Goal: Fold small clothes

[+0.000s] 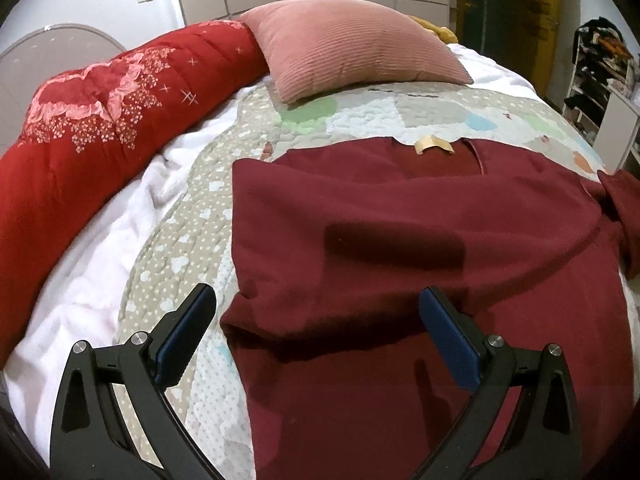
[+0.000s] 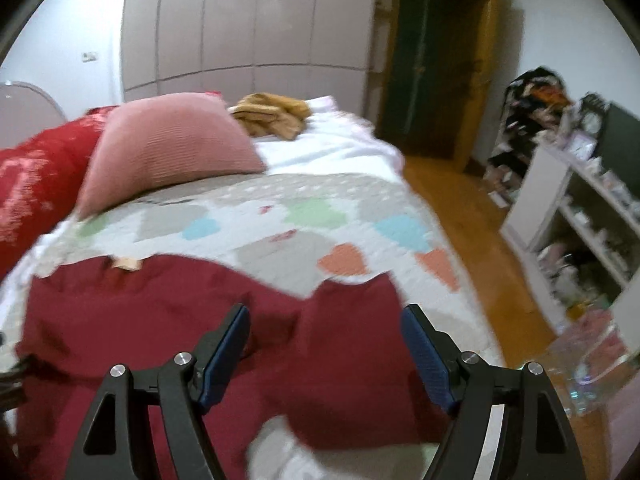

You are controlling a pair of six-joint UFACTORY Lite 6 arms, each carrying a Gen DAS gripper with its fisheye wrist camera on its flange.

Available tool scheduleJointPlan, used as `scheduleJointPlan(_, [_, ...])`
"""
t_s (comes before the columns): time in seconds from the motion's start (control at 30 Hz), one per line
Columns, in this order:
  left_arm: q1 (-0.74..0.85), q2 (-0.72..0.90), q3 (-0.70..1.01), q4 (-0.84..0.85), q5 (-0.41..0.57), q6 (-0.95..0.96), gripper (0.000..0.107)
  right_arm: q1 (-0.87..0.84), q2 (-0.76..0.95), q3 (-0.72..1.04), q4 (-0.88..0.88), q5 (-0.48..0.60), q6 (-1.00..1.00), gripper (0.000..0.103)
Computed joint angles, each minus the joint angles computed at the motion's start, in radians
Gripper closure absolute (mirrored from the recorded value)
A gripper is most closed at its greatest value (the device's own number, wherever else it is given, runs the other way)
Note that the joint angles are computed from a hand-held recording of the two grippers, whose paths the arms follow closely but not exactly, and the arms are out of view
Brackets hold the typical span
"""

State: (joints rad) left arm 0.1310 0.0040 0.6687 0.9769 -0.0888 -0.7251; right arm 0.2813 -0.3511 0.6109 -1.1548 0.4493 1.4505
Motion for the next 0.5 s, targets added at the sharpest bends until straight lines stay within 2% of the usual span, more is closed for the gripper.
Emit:
scheduleJointPlan(0.27, [-0.015, -0.078, -0.042, 0.211, 0.003, -0.219, 0.005, 0.087, 0.03, -0.045, 0.057, -0.086, -0.001, 0.027])
scheduleJointPlan(0.4, [-0.021, -0.069, -0.045, 0.103, 0.01, -0.109, 0.005, 0.085, 0.106, -0.041, -0.077, -0.119, 0.155, 0.027])
scheduleJointPlan(0.5, [0.004, -0.055, -0.062, 0.128, -0.028, -0.131, 0.005, 0.074, 0.172, -0.026, -0.192, -0.08, 0.279, 0.027])
